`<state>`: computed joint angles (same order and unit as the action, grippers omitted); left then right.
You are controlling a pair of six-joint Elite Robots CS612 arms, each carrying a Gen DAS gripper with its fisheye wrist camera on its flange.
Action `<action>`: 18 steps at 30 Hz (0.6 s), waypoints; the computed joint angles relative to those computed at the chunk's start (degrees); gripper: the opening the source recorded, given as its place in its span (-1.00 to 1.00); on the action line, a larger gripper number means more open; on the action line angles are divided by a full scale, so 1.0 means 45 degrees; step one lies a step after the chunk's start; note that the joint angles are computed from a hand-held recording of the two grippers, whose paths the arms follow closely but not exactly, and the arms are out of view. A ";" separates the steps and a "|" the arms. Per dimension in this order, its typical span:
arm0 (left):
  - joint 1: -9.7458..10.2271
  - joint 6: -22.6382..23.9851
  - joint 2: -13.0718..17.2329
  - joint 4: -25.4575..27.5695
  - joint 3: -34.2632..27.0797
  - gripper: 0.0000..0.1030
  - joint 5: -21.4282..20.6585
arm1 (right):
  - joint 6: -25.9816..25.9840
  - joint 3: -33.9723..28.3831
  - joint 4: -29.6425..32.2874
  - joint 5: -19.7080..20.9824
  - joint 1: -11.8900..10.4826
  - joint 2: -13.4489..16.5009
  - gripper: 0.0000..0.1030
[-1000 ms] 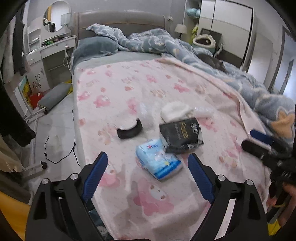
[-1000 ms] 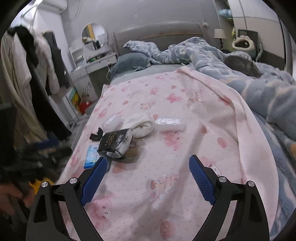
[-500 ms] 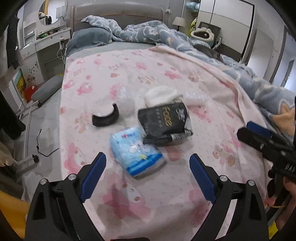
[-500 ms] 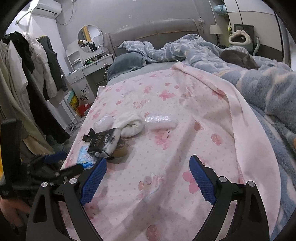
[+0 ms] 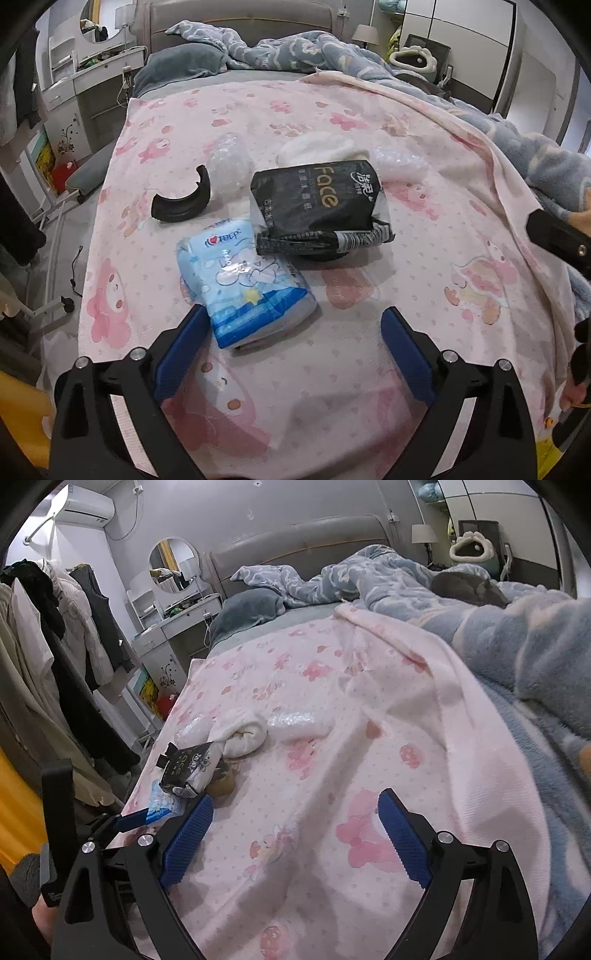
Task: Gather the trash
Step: 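Grasp the blue wet-wipe pack with the left gripper while the right gripper grasps the black Face pack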
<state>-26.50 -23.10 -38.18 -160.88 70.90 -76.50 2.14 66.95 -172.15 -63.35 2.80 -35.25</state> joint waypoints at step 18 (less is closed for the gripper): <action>-0.0405 -0.0017 -0.0119 -0.0198 0.0193 0.86 0.2200 | -0.0080 0.0352 -0.0070 0.0864 -0.0296 -0.0048 0.81</action>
<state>-28.32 -23.18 -38.72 -161.77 71.77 -66.60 1.78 68.54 -172.47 -59.47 1.47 -35.46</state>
